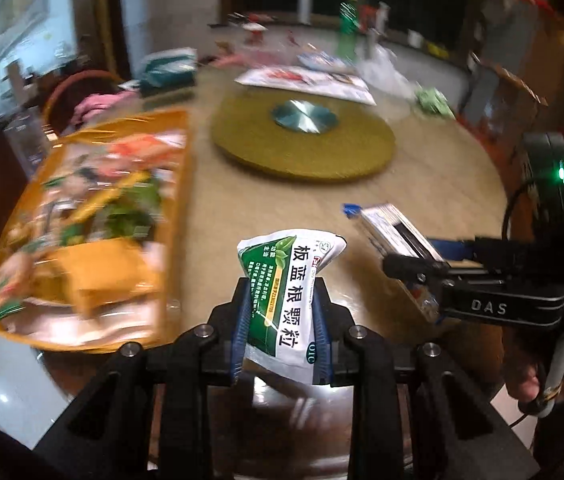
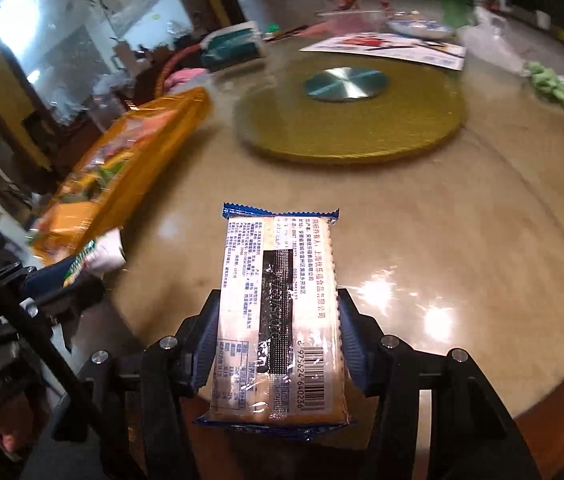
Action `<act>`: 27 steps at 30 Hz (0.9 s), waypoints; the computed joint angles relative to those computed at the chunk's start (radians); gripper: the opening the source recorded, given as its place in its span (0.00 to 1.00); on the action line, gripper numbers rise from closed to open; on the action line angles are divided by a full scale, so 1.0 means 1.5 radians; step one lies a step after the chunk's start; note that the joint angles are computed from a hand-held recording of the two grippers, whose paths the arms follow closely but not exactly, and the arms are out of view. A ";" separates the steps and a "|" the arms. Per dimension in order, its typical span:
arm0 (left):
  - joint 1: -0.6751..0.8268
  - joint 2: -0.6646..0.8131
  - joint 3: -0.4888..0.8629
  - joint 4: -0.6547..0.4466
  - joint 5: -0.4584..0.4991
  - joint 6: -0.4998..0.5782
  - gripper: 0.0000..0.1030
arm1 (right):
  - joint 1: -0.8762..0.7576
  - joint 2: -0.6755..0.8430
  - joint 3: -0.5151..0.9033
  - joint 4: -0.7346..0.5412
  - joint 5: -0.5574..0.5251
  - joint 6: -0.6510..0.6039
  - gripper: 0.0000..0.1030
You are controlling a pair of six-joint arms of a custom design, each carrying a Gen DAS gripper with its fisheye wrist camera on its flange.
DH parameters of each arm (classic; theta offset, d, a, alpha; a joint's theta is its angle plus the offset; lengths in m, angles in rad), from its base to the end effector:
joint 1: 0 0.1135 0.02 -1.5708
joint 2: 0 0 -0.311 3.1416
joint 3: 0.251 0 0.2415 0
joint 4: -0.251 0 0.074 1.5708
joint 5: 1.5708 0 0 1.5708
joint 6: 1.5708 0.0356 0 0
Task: Organize snacks
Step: 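Carry both held items over the tray and open both tools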
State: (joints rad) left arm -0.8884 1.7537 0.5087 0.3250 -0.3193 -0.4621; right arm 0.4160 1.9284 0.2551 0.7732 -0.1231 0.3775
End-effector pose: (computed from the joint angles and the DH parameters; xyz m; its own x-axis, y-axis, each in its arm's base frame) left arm 0.1812 -0.2053 0.1311 -0.7242 0.2199 -0.6536 0.3285 0.9433 -0.0465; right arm 0.2109 0.0980 0.0803 -0.8397 0.0290 -0.5423 -0.1736 0.9319 0.3185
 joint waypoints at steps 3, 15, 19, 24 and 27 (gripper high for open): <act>0.043 -0.063 -0.039 -0.004 -0.002 0.001 0.30 | 0.030 -0.026 0.034 -0.037 -0.002 0.008 0.53; 0.287 -0.171 -0.097 0.005 0.065 0.070 0.30 | 0.125 -0.035 0.227 -0.188 -0.015 -0.007 0.53; 0.359 -0.148 -0.087 0.016 0.097 0.095 0.30 | 0.124 -0.004 0.310 -0.239 -0.025 -0.025 0.53; 0.425 -0.096 -0.060 0.035 0.131 0.121 0.30 | 0.110 0.055 0.432 -0.314 -0.049 -0.042 0.53; 0.451 -0.051 -0.037 0.043 0.150 0.131 0.30 | 0.098 0.102 0.508 -0.357 -0.067 -0.043 0.53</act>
State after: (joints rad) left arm -0.2124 1.6765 0.4529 0.3896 -0.0948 -0.2656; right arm 0.5624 2.0810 1.0178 0.2384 -0.2229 0.3126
